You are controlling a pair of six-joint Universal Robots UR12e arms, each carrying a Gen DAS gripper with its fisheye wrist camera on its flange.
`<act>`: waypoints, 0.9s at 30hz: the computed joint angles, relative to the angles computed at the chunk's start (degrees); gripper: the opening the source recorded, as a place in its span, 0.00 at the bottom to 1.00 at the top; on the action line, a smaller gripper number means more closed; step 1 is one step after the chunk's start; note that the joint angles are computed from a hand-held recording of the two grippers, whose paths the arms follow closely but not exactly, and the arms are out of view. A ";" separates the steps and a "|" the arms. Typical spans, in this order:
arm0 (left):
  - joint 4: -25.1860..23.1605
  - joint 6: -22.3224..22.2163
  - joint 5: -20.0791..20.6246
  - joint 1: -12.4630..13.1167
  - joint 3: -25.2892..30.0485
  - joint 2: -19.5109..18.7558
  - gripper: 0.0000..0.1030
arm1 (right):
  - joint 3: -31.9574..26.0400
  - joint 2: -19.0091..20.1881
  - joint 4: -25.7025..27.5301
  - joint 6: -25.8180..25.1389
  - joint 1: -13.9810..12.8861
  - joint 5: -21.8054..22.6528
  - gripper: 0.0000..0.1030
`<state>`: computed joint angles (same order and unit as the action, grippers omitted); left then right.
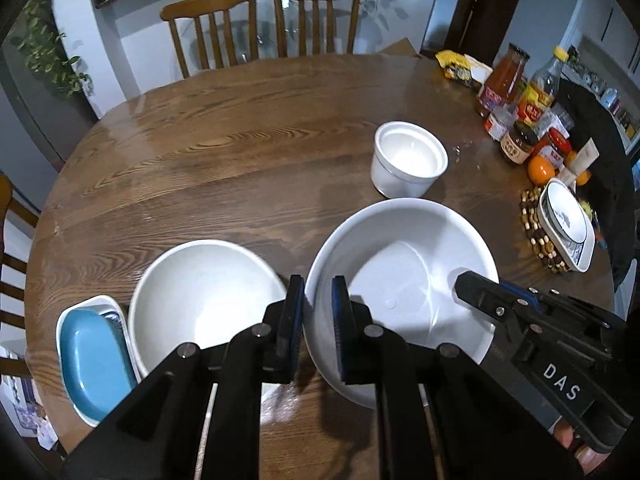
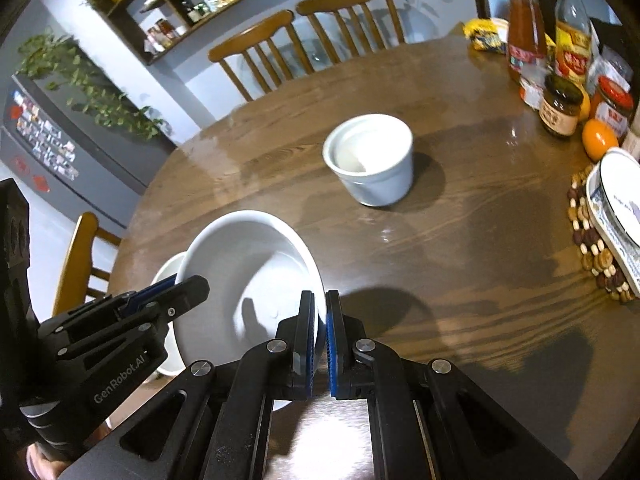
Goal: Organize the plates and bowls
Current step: 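Carry the medium white bowl over the large white bowl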
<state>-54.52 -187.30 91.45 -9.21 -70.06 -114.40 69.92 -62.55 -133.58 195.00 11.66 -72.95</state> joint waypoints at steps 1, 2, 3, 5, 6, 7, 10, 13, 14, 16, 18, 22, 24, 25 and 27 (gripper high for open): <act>0.40 -0.21 0.10 0.10 -0.64 0.42 0.11 | -0.21 0.08 0.01 -0.27 0.22 -0.02 0.06; 0.79 -0.57 0.31 0.27 -1.19 0.84 0.11 | -0.46 0.19 0.06 -0.63 0.45 0.10 0.06; 1.30 -0.97 0.60 0.51 -1.88 1.37 0.11 | -0.53 0.23 0.06 -0.98 0.63 0.33 0.06; 1.80 -1.35 0.98 0.87 -2.90 2.13 0.11 | -0.83 0.43 0.12 -1.52 1.11 0.57 0.06; 2.07 -1.90 1.14 1.19 -3.53 2.63 0.11 | -1.03 0.59 0.17 -1.94 1.45 0.69 0.06; 2.19 -2.26 1.38 1.44 -3.98 2.98 0.11 | -1.46 0.83 0.43 -2.39 1.74 0.78 0.06; 2.69 -3.80 1.89 2.31 -5.44 4.00 0.11 | -2.80 1.68 1.42 -3.83 2.67 1.30 0.06; 2.53 -5.28 2.24 3.18 -6.54 4.80 0.11 | -4.36 2.74 2.76 -5.27 3.65 1.87 0.06; 2.27 -5.82 2.39 3.46 -6.75 4.94 0.11 | -4.79 3.06 3.11 -5.64 3.87 2.34 0.06; 1.55 -6.88 2.77 4.07 -7.10 5.14 0.11 | -6.21 4.00 4.46 -6.70 4.48 2.56 0.06; 1.00 -7.45 2.78 4.56 -7.31 5.21 0.11 | -7.41 4.86 5.57 -7.39 5.00 2.62 0.06; -0.29 -7.65 3.41 5.21 -7.50 4.97 0.11 | -9.59 6.51 7.90 -8.06 5.71 2.51 0.06; -1.05 -7.53 3.80 5.38 -7.49 4.65 0.11 | -10.31 7.16 9.23 -8.24 5.89 2.70 0.06; -1.36 -7.58 3.56 5.47 -7.42 4.48 0.11 | -10.67 7.50 9.78 -8.32 5.99 2.41 0.06; -2.35 -7.27 3.55 5.60 -7.06 3.99 0.11 | -11.15 8.01 10.86 -8.00 5.91 2.64 0.06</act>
